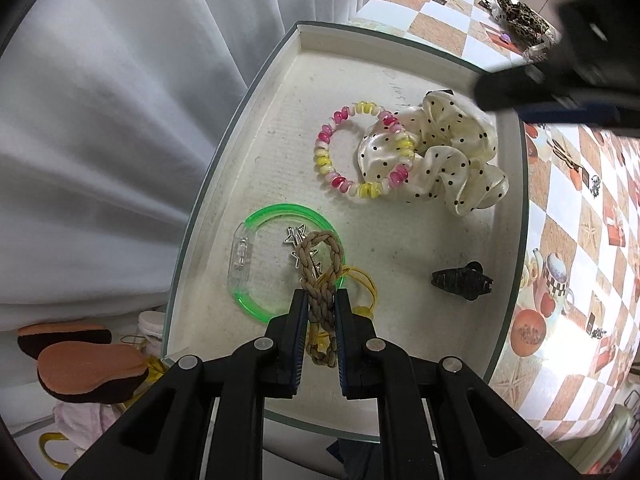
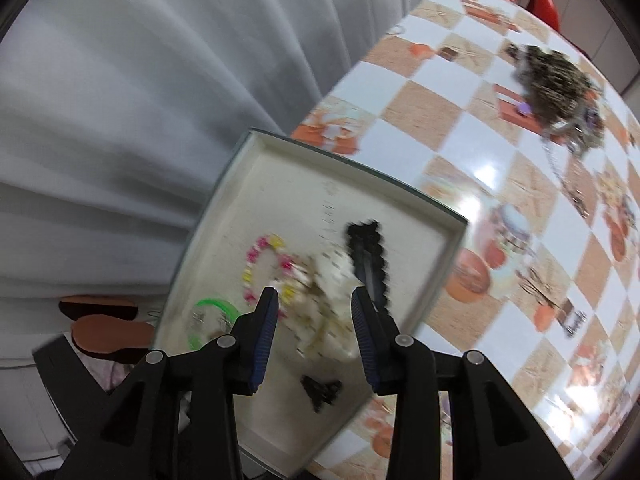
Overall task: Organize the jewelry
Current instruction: 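Open the left tool to drop the braided hair tie onto the green bangle, then move both tools from the tray back over the table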
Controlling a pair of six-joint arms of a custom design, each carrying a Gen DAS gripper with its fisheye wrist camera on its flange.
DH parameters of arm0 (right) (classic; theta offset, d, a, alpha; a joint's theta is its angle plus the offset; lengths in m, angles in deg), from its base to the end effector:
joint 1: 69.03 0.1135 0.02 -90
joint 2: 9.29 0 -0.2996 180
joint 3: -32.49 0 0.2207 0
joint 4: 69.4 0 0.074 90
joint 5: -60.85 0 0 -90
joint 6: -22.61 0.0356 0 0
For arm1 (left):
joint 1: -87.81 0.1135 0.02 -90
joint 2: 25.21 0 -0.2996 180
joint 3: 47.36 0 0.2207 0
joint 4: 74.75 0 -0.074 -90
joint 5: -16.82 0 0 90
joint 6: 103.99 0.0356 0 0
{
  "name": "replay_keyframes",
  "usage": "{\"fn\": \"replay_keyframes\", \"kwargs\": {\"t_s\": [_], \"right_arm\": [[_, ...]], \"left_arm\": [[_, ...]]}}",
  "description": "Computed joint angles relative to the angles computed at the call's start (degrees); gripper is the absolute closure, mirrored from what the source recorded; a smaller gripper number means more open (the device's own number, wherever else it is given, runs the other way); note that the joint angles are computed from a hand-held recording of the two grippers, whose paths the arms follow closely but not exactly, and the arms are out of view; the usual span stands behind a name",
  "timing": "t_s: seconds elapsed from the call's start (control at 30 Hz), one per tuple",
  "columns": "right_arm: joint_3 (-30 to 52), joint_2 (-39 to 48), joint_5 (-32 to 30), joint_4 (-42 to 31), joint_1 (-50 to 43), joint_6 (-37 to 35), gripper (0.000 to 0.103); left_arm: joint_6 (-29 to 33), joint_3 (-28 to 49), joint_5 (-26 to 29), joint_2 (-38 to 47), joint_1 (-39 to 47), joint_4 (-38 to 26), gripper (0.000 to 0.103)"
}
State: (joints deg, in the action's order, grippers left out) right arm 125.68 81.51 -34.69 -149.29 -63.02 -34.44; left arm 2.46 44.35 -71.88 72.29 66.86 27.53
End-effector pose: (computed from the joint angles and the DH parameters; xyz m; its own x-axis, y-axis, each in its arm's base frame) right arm 0.2665 0.0315 0.3154 -0.8827 0.4514 -0.1304 0.4232 0.8844 0.1968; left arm 0.2715 -0.1048 0.2794 -0.7880 0.6049 -0.1148 0.6079 0.7940 0.0104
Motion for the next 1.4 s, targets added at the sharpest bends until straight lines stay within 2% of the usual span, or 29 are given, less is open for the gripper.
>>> {"fn": "replay_keyframes", "kwargs": {"t_s": [0.1, 0.13, 0.17, 0.2, 0.23, 0.33, 0.5, 0.57, 0.6, 0.67, 0.7, 0.73, 0.77, 0.8, 0.9, 1.0, 1.1, 1.17, 1.23, 1.4], "right_arm": [[-2.98, -3.26, 0.72, -1.43, -1.23, -0.45, 0.061], [-4.04, -4.55, 0.83, -2.09, -1.50, -0.27, 0.061], [-4.79, -5.00, 0.88, -2.01, -1.46, 0.05, 0.061], [-5.93, -6.29, 1.00, -2.60, -1.71, 0.40, 0.061], [-6.71, -7.08, 1.10, -2.96, -2.07, 0.60, 0.060], [-8.58, -10.01, 1.38, -4.43, -2.42, 1.69, 0.052], [-11.34, -14.54, 1.53, -6.87, -3.79, 2.34, 0.051], [-12.04, -16.35, 1.78, -8.20, -4.38, 2.50, 0.044], [-12.45, -17.48, 1.81, -8.90, -4.81, 2.45, 0.042], [-13.22, -19.47, 2.03, -10.34, -5.86, 2.19, 0.040], [-13.52, -20.28, 2.11, -11.14, -6.58, 1.87, 0.040], [-13.97, -21.01, 2.09, -11.73, -7.49, 1.45, 0.035], [-14.46, -21.87, 1.97, -12.32, -8.75, 0.88, 0.025], [-14.98, -22.93, 1.82, -12.79, -10.19, 0.24, 0.023], [-15.90, -25.10, 1.72, -14.20, -13.70, -1.72, 0.023], [-16.92, -27.47, 1.28, -16.10, -18.95, -5.76, 0.018], [-18.16, -29.69, 0.88, -17.86, -26.39, -12.69, 0.017], [-19.19, -31.17, -0.17, -18.60, -33.71, -20.32, 0.016], [-19.96, -31.95, -1.31, -19.67, -42.20, -29.58, 0.016], [-20.08, -31.47, -1.49, -22.47, -73.00, -60.79, 0.015]], "left_arm": [[-0.19, -0.10, -0.47, -0.43, -0.54, -0.11, 0.085], [-0.45, -0.15, -0.82, -0.82, -0.94, -0.37, 0.079], [-0.64, -0.12, -1.02, -1.00, -1.21, -0.54, 0.066], [-1.17, -0.16, -1.46, -1.53, -1.61, -0.62, 0.027], [-1.68, -0.32, -1.82, -2.16, -1.86, -0.29, 0.006], [-1.65, 0.00, -2.09, -3.67, -2.62, -0.62, 0.006], [-1.46, 1.23, -2.75, -3.99, -4.42, -2.30, 0.006], [-1.90, 1.74, -2.97, -4.50, -5.81, -3.00, 0.004], [-2.03, 2.13, -3.03, -4.57, -6.37, -3.49, 0.000], [-2.17, 3.50, -2.79, -4.45, -7.47, -4.27, 0.000], [-1.70, 3.74, -2.55, -4.47, -7.75, -4.38, 0.000], [-1.69, 4.16, -2.41, -4.60, -8.41, -4.76, 0.000], [-1.75, 4.61, -2.33, -4.69, -9.06, -5.14, 0.000], [-1.84, 5.22, -2.17, -4.80, -9.90, -5.65, 0.000], [-1.87, 6.10, -1.85, -4.87, -11.71, -6.10, 0.000], [-3.69, 7.39, -2.35, -5.33, -15.19, -7.48, 0.000], [-7.10, 8.28, -3.59, -5.45, -19.57, -8.22, 0.000], [-10.30, 8.91, -4.38, -5.05, -22.73, -8.76, 0.000], [-13.98, 9.25, -5.25, -5.42, -26.44, -9.89, 0.000], [-23.66, 9.58, -6.08, -5.04, -34.94, -12.49, 0.000]]}}
